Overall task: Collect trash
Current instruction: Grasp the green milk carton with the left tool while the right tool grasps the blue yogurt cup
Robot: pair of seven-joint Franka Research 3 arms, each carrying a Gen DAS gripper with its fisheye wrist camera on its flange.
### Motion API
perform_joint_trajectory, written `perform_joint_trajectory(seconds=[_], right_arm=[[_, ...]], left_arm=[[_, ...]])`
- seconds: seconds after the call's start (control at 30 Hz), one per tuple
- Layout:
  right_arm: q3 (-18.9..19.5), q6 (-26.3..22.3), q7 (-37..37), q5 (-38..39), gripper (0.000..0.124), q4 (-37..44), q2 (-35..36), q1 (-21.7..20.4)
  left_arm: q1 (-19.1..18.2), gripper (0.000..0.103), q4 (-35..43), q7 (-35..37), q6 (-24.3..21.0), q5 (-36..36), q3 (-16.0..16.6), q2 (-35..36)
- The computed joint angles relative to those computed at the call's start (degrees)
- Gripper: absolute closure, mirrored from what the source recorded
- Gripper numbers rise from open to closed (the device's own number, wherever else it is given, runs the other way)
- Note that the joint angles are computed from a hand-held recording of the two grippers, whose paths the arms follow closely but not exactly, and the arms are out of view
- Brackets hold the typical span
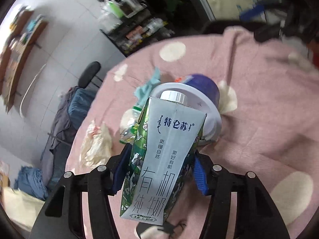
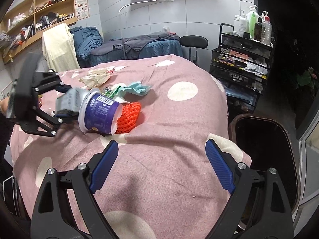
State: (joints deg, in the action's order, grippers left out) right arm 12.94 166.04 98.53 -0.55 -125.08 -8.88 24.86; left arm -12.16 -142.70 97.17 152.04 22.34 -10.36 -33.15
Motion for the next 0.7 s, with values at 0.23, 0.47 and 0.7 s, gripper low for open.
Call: perform_joint_trajectory(seconds=[0.23,0.47,0.7], right_arm=[[-0.6,-0.6,-11.1,2.2,0.036,5.7,4.9,3.3],[-0.9,-7.3,-16.3,-11.6,0.036,16.8,13.8,7.1],[-3.0,-13.5,-21.8,-16.4,0.036,27.4,22.1,11.7]], left_arm=[[3.0,0.047,-9.0,-15.6,8.3,-3.1,-1.2,-12.1],[2.0,0.047,-14.7,-28.2,14.1,-6.2,-0.8,-18.8],[1.8,0.047,-17.1,-35.5,14.0,-5.7,-2.1,-21.4]])
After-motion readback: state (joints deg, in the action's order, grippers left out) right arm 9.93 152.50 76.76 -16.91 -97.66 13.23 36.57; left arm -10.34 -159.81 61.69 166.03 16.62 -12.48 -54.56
